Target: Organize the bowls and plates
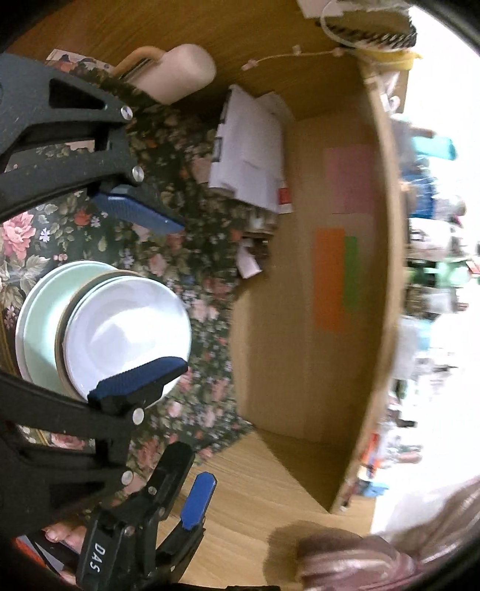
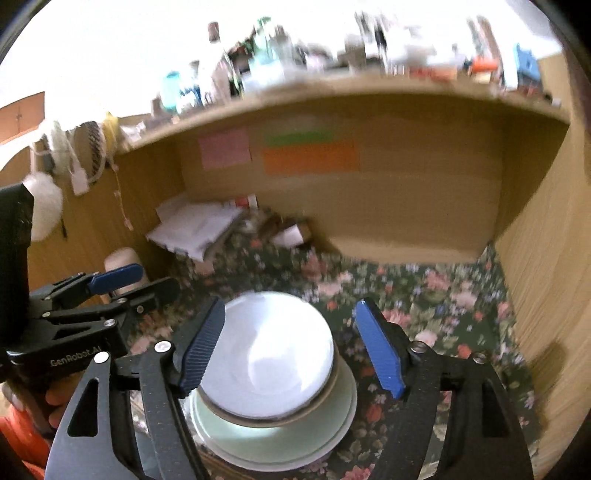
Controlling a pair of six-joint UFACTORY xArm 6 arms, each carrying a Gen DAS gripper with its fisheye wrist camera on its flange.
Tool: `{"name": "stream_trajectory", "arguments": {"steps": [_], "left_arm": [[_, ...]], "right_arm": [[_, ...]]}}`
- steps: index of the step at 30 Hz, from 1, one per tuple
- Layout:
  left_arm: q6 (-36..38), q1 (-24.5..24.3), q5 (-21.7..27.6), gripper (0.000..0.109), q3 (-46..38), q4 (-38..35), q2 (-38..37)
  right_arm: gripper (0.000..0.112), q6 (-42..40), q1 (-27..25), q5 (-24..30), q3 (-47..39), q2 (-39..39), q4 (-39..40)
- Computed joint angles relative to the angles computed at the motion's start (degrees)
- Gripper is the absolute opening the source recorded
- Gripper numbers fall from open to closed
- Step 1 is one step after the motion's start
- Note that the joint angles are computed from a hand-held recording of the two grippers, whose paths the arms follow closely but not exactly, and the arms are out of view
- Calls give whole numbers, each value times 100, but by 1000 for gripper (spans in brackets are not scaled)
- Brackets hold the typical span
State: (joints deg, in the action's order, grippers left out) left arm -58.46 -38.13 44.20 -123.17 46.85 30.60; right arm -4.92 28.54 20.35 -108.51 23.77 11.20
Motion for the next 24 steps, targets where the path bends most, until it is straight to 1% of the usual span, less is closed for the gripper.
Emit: {"name": "stream_trajectory", "arguments": {"steps": [1, 3, 6, 7, 9, 12, 13, 14, 15, 19, 21, 24], "left_arm": [[-110, -23, -36, 72, 77, 130, -65], [-471, -71, -171, 78, 385, 583, -307], [-868, -165, -244, 85, 675, 1104, -541], [-975, -194, -250, 86, 750, 1264, -606], [-1138, -232, -285, 91, 887, 1490, -714], [-1371, -287, -318, 93, 1076, 1740, -869], [-1488, -316, -299, 94, 1133, 1877, -908], [-1568, -338, -272, 100, 1167, 1982, -934], [-1699, -366, -249, 102, 1226, 2148, -974], [-1981, -433, -203, 102, 1390, 2481, -1092], [-2061, -440, -241, 103, 1465, 2525, -1140], [-2114, -455, -241, 103, 1514, 2578, -1170]], "right_arm": [[77, -13, 16, -199, 174, -126, -20], [83, 35, 50, -550, 469, -327, -112], [90, 228, 84, -1066, 878, -598, -453], [92, 346, 85, -1194, 963, -652, -616], [100, 597, 88, -1441, 1138, -757, -928], [103, 1011, 72, -1713, 1345, -882, -1367], [103, 1028, 72, -1753, 1388, -909, -1392], [103, 1021, 75, -1784, 1429, -940, -1385], [103, 993, 80, -1806, 1471, -971, -1355], [103, 1081, 74, -1854, 1633, -1089, -1439], [103, 896, 94, -1848, 1675, -1122, -1241], [103, 958, 91, -1837, 1701, -1134, -1311]]}}
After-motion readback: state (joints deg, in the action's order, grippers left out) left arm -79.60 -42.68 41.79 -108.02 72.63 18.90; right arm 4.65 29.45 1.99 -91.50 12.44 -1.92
